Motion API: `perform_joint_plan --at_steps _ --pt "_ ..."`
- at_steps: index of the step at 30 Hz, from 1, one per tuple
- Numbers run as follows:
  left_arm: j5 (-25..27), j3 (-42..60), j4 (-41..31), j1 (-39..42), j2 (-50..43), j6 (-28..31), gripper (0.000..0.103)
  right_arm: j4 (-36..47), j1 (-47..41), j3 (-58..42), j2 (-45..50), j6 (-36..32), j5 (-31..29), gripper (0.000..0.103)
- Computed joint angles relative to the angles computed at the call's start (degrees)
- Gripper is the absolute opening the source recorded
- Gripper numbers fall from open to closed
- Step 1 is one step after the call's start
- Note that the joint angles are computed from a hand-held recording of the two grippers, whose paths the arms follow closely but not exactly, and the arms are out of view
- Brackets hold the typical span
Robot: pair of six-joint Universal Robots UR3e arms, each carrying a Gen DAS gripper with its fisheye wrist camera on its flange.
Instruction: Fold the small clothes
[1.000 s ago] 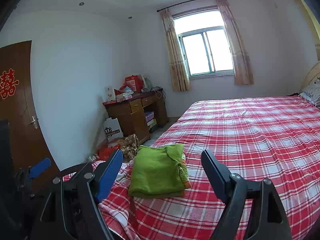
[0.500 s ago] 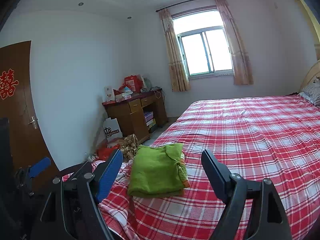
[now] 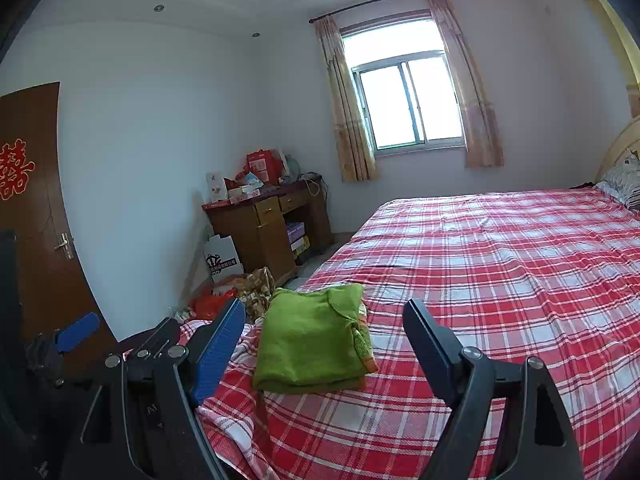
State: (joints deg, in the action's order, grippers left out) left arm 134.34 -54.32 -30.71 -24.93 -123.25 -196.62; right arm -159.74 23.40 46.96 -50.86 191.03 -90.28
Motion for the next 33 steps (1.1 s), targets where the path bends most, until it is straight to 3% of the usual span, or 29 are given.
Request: perform_joint_plan --at_steps 12,20,25,33 --pt "2.22 2.06 -0.78 -0.21 -1.46 0.30 0.103 -0.87 0.25 1.03 -0.26 0.88 -0.92 0.082" --pt "-1.11 2.06 -3.50 1.18 -0.60 -1.31 0.103 -1.52 0.61 2.08 -0.62 1.17 -1.67 0.082" --pt "-7.02 -1.76 -2.08 2.96 1.89 -1.86 0.103 -1.33 0.67 2.38 -0.74 1.14 -1.72 0.082" --pt "-5.12 0.12 -3.50 2.30 0.58 -1.20 0.103 -0.47 0.41 1.90 -0.65 1.07 -1.12 0.082"
